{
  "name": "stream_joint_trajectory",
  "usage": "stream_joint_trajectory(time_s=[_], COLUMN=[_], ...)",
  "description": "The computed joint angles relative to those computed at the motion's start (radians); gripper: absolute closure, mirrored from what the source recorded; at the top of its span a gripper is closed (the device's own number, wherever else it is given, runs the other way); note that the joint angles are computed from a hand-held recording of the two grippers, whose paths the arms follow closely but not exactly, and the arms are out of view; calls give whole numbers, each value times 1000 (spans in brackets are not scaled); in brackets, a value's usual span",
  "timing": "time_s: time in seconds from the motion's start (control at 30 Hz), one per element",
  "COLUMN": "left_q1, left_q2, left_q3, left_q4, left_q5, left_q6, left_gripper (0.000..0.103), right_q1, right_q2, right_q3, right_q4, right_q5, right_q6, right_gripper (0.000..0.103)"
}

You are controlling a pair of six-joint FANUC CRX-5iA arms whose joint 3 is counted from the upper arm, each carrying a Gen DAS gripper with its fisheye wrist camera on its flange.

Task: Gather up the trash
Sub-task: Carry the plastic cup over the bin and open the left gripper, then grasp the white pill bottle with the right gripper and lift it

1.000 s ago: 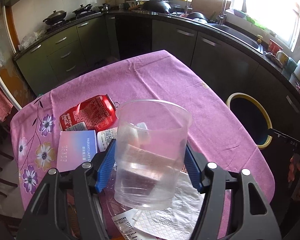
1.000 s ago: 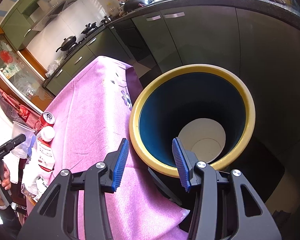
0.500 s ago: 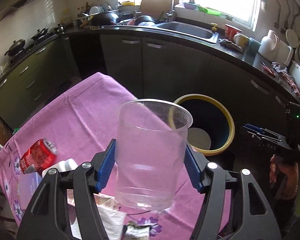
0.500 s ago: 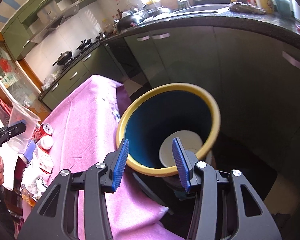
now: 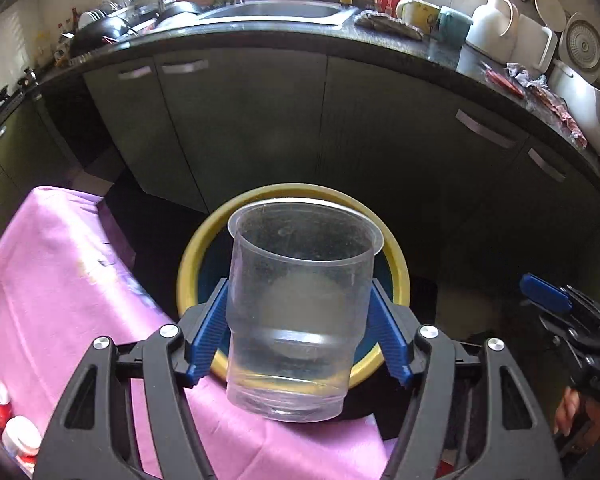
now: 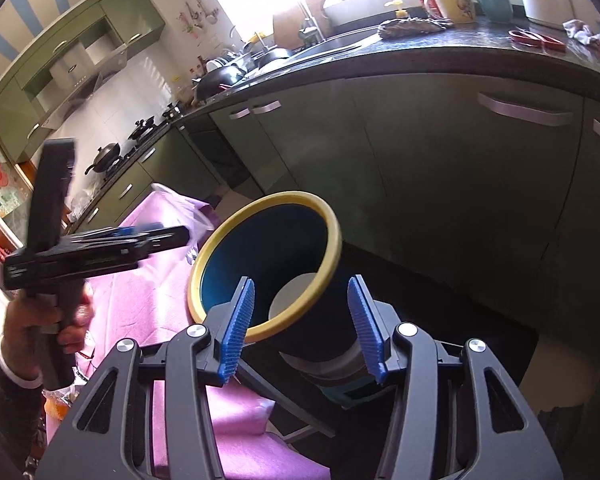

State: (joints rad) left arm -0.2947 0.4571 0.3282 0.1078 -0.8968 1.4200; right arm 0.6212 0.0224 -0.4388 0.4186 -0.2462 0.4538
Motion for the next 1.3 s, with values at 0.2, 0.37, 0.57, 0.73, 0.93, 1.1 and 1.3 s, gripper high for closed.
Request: stream_joint_trajectory(time_s=[0.2, 0.37, 0.57, 0.73, 0.93, 1.1, 1.3], left_q1=[-7, 25, 135, 266, 442, 664, 896], left_q2=[53, -93, -415, -672, -950, -1124, -1240], left_q3=[60, -80, -408, -632, -793, -929, -1045], left_q4=[-8, 50, 179, 221, 122, 234, 399], left_q5=[-23, 62, 209, 233, 197, 139, 63], left_q6=[42, -12, -103, -122, -26, -140, -276], left_gripper=[22, 22, 17, 15, 14, 13, 13], right_q1=[-5, 7, 41, 79, 121, 161, 207], right_q2=[-3, 15, 63, 121, 224, 338, 499], right_q3=[9, 48, 155, 289, 512, 704, 986], right_q4=[-78, -133, -296, -459, -690, -785, -835], right_q5=[-6, -26, -80, -163, -309, -429, -593], right_q6=[69, 137, 340, 583, 936, 1125, 1205], right_gripper=[53, 53, 53, 53, 53, 53, 53])
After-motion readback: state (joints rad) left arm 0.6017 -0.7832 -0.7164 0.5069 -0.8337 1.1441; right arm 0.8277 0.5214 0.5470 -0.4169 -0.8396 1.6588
